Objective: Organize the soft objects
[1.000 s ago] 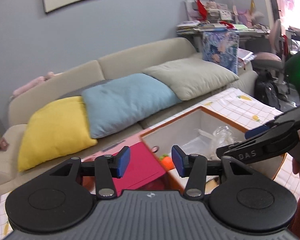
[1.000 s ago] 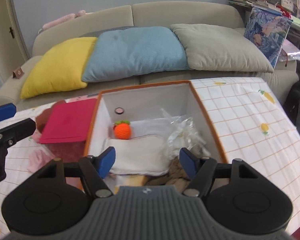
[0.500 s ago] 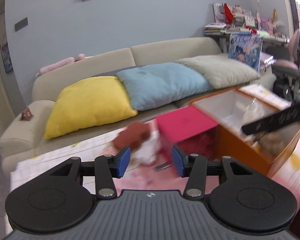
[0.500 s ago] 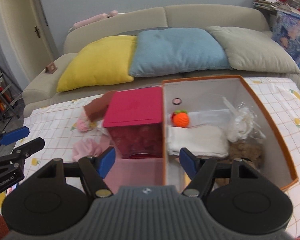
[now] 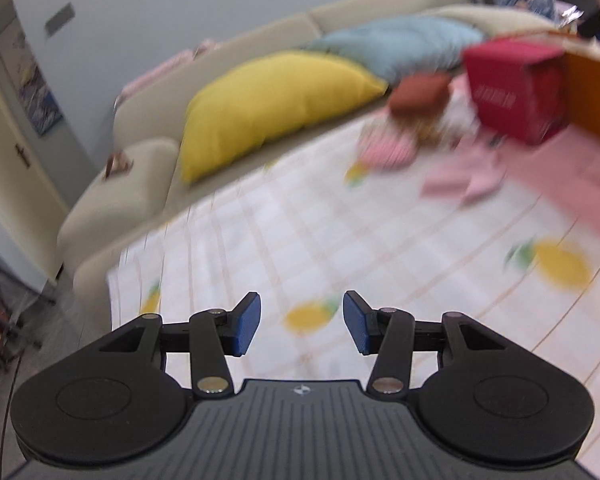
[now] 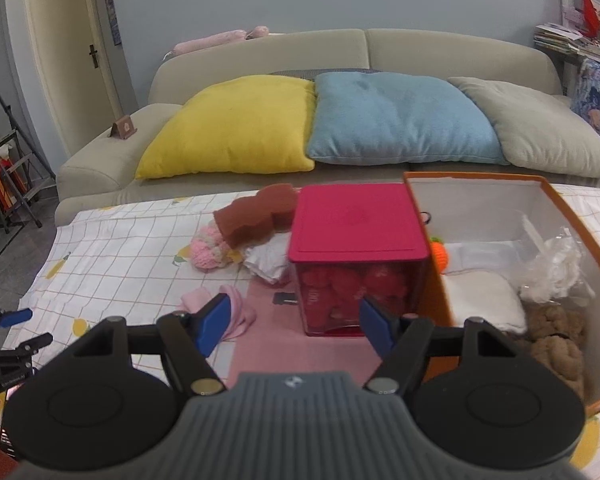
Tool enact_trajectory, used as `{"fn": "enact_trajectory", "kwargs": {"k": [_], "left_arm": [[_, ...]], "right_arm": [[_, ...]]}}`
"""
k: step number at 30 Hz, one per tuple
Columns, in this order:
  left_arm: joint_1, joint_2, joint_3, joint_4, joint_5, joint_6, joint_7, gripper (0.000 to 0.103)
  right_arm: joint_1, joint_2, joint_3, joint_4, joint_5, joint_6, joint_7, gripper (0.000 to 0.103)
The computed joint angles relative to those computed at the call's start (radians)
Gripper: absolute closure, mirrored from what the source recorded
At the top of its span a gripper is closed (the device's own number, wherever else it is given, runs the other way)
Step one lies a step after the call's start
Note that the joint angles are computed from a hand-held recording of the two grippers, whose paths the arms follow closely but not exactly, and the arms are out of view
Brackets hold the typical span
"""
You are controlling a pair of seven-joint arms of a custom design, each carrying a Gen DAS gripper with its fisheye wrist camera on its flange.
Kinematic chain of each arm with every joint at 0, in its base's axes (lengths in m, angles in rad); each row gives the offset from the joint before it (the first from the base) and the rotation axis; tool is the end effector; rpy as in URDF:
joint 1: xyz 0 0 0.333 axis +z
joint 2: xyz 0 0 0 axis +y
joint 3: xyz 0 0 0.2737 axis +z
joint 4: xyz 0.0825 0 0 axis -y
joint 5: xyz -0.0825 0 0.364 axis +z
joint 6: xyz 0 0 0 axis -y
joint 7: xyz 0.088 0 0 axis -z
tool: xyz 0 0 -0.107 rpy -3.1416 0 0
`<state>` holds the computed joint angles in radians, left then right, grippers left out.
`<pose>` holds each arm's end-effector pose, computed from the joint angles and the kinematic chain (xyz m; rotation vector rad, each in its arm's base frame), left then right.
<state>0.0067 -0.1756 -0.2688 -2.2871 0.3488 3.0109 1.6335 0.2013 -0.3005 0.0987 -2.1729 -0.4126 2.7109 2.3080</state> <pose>0.4995 -0.1656 0.4942 -1.0130 2.0891 -0.6527 0.4795 0.1683 0.5794 -1.5546 1.7672 -0.6933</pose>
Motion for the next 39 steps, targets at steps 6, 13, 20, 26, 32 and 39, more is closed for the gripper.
{"fn": "enact_trajectory", "kwargs": {"k": [6,13,20,26,32,39], "left_arm": [[0.039,0.018,0.022,-0.077,0.023,0.068,0.015,0.046],[0.101,0.085,-0.019,0.015,0.144,0.072,-0.115,0.047],[0.029,0.209,0.032,0.205,0.176,0.073,-0.163,0.047],[-0.015,0.348,0.002,0.378,-0.020,0.070,0.076,0.047],[-0.109,0.499,0.025,0.566,-0.098,0.046,0.197,0.043],[-0.130,0.697,-0.053,0.828,-0.271,-0.073,0.361,0.028]], "right_arm": [[0.032,0.136,0.004,0.091,0.014,0.004,-0.034,0.033],[0.064,0.270,-0.015,0.184,0.058,0.054,-0.119,0.033],[0.081,0.398,-0.021,0.310,0.137,0.034,-0.236,0.033],[0.087,0.521,-0.027,0.480,0.143,0.020,-0.348,0.033],[0.089,0.660,-0.050,0.686,0.129,-0.054,-0.443,0.033],[0.102,0.772,-0.079,0.839,0.102,-0.121,-0.513,0.033]]}}
